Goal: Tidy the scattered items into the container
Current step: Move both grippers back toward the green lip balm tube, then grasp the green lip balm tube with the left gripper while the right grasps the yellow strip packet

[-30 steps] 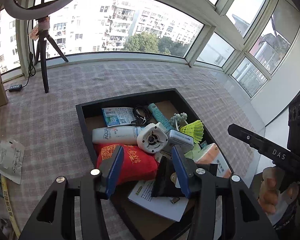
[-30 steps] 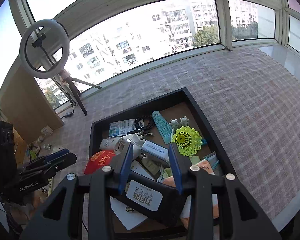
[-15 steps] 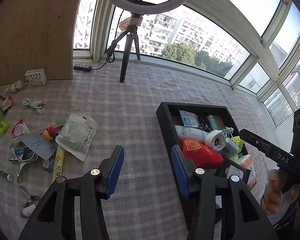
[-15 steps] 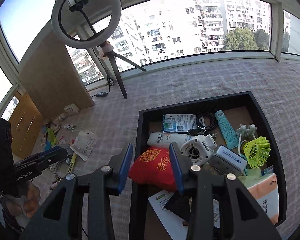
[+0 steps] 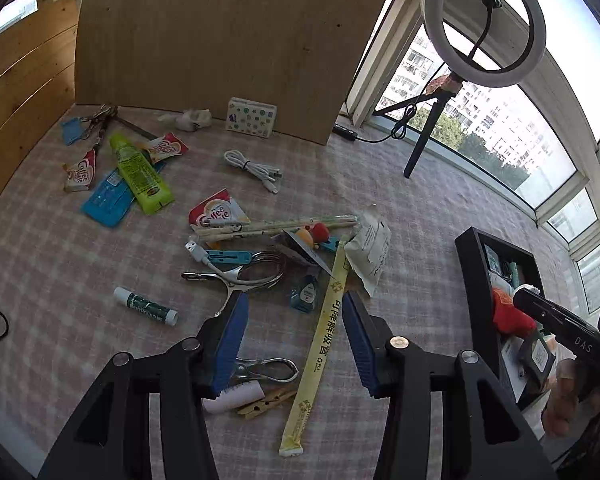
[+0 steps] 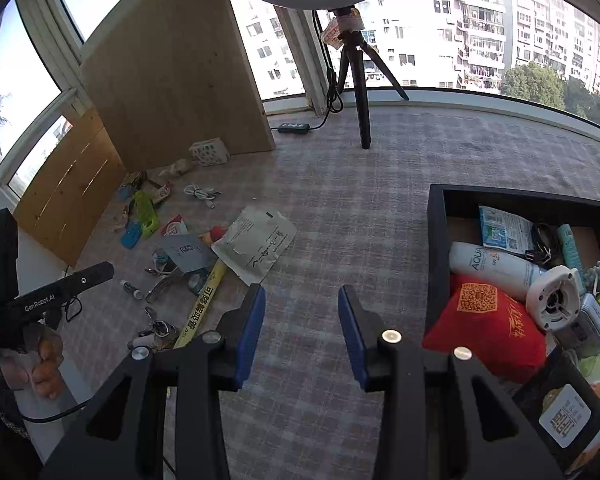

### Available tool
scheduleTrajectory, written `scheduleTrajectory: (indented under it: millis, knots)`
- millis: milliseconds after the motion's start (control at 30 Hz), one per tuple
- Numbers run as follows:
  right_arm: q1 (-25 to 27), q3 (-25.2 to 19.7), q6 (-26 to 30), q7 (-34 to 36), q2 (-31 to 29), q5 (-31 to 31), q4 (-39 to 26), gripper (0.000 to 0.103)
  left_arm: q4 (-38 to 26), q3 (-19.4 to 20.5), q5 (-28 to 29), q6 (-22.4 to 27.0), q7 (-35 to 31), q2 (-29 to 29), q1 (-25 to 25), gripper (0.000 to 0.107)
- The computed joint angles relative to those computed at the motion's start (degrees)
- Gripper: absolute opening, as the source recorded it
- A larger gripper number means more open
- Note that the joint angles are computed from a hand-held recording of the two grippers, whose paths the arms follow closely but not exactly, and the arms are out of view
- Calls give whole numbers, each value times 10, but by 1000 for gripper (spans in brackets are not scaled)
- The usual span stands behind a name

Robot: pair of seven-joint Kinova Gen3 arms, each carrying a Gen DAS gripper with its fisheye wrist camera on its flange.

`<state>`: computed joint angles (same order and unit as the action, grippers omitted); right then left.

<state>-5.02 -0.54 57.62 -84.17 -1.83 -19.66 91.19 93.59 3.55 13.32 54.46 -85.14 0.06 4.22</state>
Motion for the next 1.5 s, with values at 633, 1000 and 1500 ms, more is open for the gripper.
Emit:
scheduleTrajectory:
  millis: [633,1000,1500]
  knots:
    - [-182,-75,8,-311,126,186,-63,37,-16,-39,54,93,-70,113,-118,45]
    - [-226,-63,46,-382,191,231,-110,36,-46,-24,-18,80,-12,151,-79,44]
    - [-248,-60,64,-371,214,262,-116,13,-31,-16,-70,38,7,142,-48,14]
